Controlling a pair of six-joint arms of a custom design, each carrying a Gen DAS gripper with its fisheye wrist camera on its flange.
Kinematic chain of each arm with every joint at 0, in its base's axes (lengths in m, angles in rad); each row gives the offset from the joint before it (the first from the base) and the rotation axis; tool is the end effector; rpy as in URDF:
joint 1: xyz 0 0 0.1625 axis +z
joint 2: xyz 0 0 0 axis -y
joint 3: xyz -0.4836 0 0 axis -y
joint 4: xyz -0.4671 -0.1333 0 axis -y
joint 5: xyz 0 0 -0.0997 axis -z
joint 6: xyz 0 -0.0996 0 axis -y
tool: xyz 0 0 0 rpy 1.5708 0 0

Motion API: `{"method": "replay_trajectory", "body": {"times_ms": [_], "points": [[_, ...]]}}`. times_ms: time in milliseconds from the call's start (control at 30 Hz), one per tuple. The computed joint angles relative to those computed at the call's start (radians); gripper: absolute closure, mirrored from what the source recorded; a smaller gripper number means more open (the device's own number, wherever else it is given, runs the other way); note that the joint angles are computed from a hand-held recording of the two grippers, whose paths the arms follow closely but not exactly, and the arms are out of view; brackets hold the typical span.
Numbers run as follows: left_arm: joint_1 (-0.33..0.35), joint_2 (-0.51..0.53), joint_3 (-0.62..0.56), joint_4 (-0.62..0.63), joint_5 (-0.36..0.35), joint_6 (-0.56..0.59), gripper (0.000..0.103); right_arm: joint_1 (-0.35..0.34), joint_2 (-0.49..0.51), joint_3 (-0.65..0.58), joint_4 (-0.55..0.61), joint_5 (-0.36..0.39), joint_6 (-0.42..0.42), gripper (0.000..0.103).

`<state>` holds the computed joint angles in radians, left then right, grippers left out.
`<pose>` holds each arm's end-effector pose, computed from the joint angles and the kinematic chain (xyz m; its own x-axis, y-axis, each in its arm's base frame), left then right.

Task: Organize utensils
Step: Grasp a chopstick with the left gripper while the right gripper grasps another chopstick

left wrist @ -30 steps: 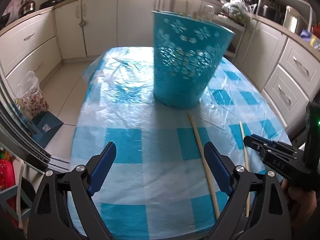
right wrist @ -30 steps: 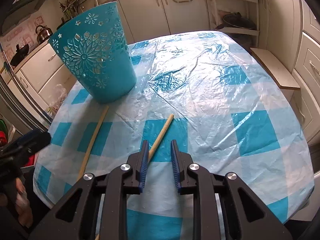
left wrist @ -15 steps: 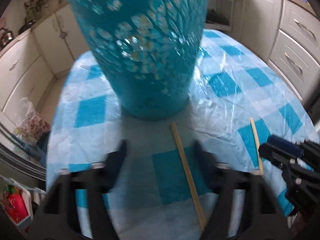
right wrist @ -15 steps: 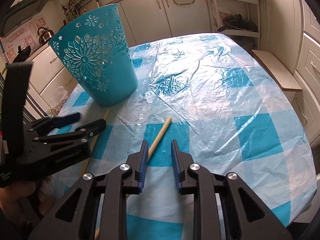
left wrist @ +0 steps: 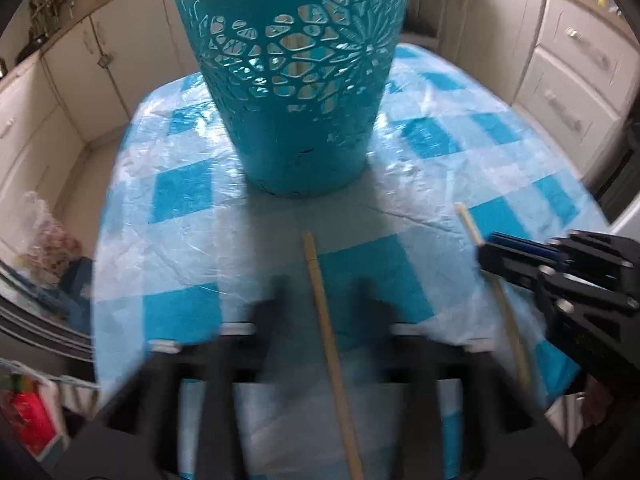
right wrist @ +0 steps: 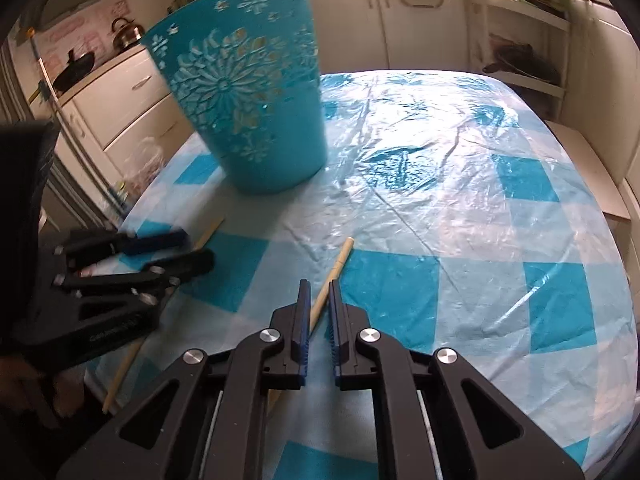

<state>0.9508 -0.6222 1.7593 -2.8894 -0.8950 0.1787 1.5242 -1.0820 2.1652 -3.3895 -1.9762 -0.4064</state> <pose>-0.2483 -0.6845 -0.0379 -0.5879 0.4980 -0.6375 0.6869 0.7235 -0.0683 0.0668 -0.5850 0.1758 -0.8455 -0.0107 0.5339 -0.3263 0.8018 -0.5007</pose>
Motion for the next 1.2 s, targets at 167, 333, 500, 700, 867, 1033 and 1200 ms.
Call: {"method": "replay_trajectory", "body": {"times_ms": [167, 333, 500, 700, 867, 1033, 1200], "points": [[0.016, 0.026, -0.037, -0.026, -0.006, -0.010, 0.062, -0.020, -0.017, -0.012, 0.044, 0.025, 0.060, 0.093], [0.024, 0.029, -0.050, -0.046, -0.047, -0.021, 0.098, -0.011, -0.022, -0.042, 0.143, 0.032, 0.014, 0.093], [0.047, 0.000, -0.037, -0.024, -0.075, -0.122, 0.097, -0.002, -0.018, -0.064, 0.175, -0.003, 0.010, 0.077], [0.043, 0.012, -0.056, -0.004, -0.016, -0.056, 0.057, 0.013, 0.006, -0.078, 0.172, -0.024, -0.044, 0.092], [0.059, 0.011, -0.079, 0.007, -0.066, -0.050, 0.098, 0.020, -0.004, -0.089, 0.239, -0.017, -0.093, 0.097], [0.068, -0.013, -0.077, 0.030, -0.077, -0.101, 0.094, 0.024, -0.011, -0.091, 0.268, -0.041, -0.087, 0.085], [0.059, -0.005, -0.068, 0.038, -0.005, -0.055, 0.055, 0.031, 0.014, -0.081, 0.194, -0.063, -0.135, 0.086]]}}
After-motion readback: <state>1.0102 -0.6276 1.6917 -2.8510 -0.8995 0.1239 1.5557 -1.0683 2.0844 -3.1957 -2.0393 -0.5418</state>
